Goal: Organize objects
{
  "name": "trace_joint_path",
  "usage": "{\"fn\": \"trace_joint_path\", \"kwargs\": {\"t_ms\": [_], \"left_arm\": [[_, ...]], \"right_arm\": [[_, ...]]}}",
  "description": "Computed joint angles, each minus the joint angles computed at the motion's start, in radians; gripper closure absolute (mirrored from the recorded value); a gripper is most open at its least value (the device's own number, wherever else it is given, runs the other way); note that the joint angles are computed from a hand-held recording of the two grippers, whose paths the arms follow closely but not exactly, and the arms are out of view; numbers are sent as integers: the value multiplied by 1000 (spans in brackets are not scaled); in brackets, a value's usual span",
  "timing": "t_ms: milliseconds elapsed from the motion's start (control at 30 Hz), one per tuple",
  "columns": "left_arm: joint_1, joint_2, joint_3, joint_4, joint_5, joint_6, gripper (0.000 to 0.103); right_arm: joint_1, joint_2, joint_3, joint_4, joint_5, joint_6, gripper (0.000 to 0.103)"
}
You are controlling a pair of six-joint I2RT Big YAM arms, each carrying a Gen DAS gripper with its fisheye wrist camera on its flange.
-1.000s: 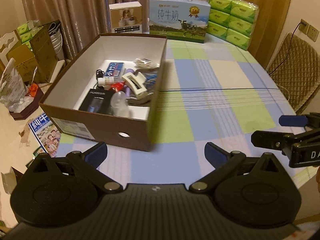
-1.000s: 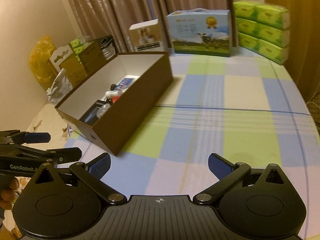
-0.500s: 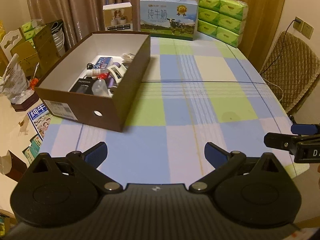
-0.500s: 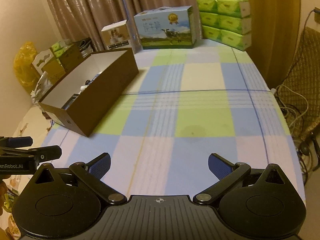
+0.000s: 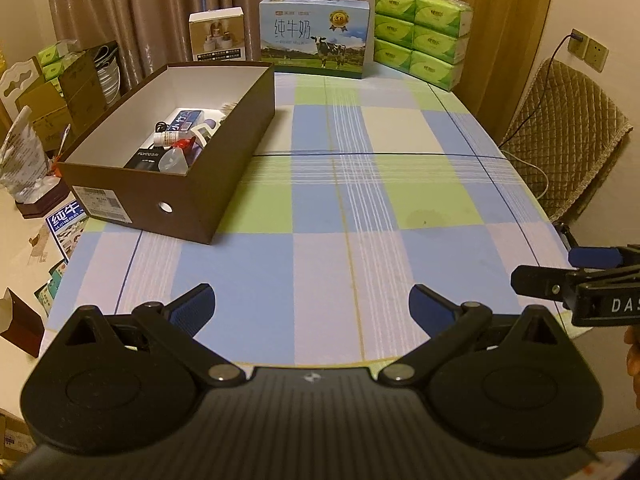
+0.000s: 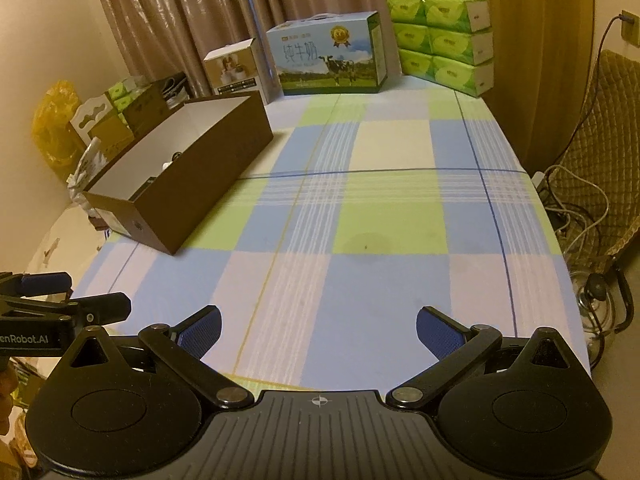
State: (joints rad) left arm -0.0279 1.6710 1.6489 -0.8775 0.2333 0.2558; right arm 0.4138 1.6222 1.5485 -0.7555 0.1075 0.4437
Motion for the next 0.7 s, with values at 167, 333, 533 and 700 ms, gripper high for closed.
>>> {"fn": "trace_joint_path", "kwargs": {"t_ms": [167,333,533,700], "left_arm": [[-4,-13,-18,7,0,-11,1],[-6,-18,-25,11,0,-14,1],[-10,-25,-34,15,-7,-24,1],[-12,-21,-28,14,-9,-24,1]], "right_arm": [[-3,-8,-10,-5,-6,-9,2],[-4,-10,-15,-6,-7,-13,2],[-6,-10,-18,-2,-10,-15,2],[-9,-8,-17,-1,-15,-16,2]]}}
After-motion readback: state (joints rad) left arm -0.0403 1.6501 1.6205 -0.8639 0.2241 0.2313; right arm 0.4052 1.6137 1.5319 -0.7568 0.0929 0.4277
